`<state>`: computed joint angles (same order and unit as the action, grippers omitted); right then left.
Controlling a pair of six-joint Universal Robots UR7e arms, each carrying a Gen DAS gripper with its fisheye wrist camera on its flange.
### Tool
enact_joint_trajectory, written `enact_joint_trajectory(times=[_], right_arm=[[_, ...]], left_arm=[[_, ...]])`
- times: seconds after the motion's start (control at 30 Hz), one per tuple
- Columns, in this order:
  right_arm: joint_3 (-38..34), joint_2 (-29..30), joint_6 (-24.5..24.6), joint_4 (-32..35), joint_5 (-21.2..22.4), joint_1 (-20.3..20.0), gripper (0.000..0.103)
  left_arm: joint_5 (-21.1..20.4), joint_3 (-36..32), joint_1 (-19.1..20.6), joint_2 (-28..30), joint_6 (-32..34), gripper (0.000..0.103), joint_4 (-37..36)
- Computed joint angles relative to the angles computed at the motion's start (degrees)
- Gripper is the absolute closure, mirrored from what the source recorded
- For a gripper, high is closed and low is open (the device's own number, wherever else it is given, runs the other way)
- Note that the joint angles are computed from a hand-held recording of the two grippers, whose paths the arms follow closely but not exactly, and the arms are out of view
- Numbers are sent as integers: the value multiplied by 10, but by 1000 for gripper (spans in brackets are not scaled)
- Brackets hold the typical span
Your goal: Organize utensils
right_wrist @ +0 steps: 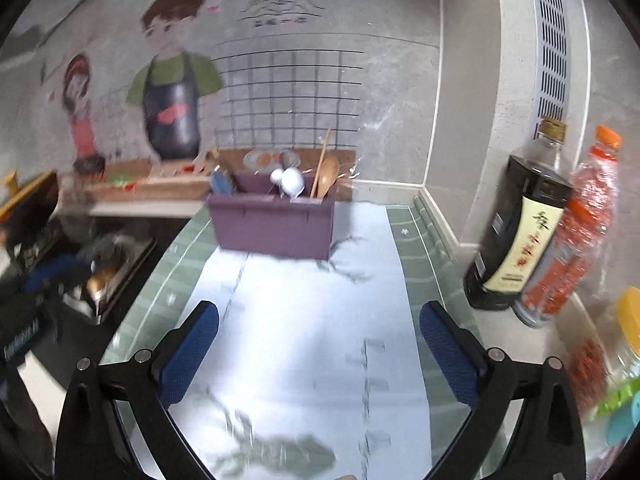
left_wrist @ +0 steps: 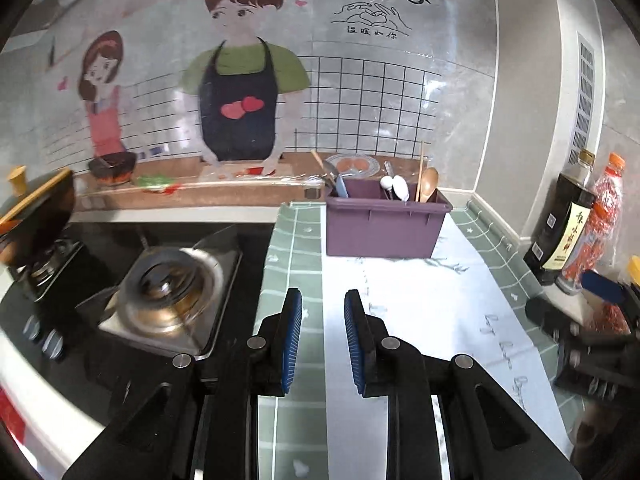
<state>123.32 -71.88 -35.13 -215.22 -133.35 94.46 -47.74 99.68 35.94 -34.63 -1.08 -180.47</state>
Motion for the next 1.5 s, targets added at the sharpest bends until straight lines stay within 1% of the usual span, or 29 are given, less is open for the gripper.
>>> enact_joint_trajectory(times=[0.03,0.07,0.13,0.17,0.23,0.27,0.33,0.37,0.43,0.5,0.53,0.6,0.63,0.7,0.83,1.2,1.5], right_arm=[[13,-5,3,-7,-1,4,2],[26,-13,16,-7,0,7,2],[43,-23,41,-11,3,10,2],[49,-24,45,-23,3,12,1],[56,-19,35,-57,-3,17,1],[58,-16,24,-72,-6,19,1],[60,-15,10,-89,-7,20,1],[61,-19,12,-84,-3,19,1],[62,-23,18,-73,3,16,1],[65,-24,16,-73,6,14,1],[66,-24,16,-73,6,13,1],[67,-24,19,-71,8,11,1],[68,-25,21,-67,9,10,1],[68,-27,26,-62,10,8,1],[69,-28,27,-61,11,5,1],[67,-25,21,-56,11,2,1],[67,-27,25,-51,12,1,1]], left_arm=[[1,14,-7,-7,-6,80,-2],[2,22,-11,-11,-10,80,-3],[12,46,-26,-21,-22,80,-2],[18,54,-33,-24,-28,80,3],[27,65,-43,-26,-36,80,7],[24,74,-47,-30,-42,80,9],[3,80,-48,-38,-54,80,23],[1,81,-50,-38,-58,80,24],[16,81,-56,-36,-59,80,26],[16,82,-57,-37,-61,79,25],[10,83,-55,-40,-65,77,27],[9,78,-52,-41,-75,69,45],[7,76,-50,-41,-82,68,56],[6,72,-48,-42,-94,68,71],[8,69,-45,-41,-102,68,75],[8,66,-44,-42,-105,68,80],[7,66,-45,-42,-104,68,78]])
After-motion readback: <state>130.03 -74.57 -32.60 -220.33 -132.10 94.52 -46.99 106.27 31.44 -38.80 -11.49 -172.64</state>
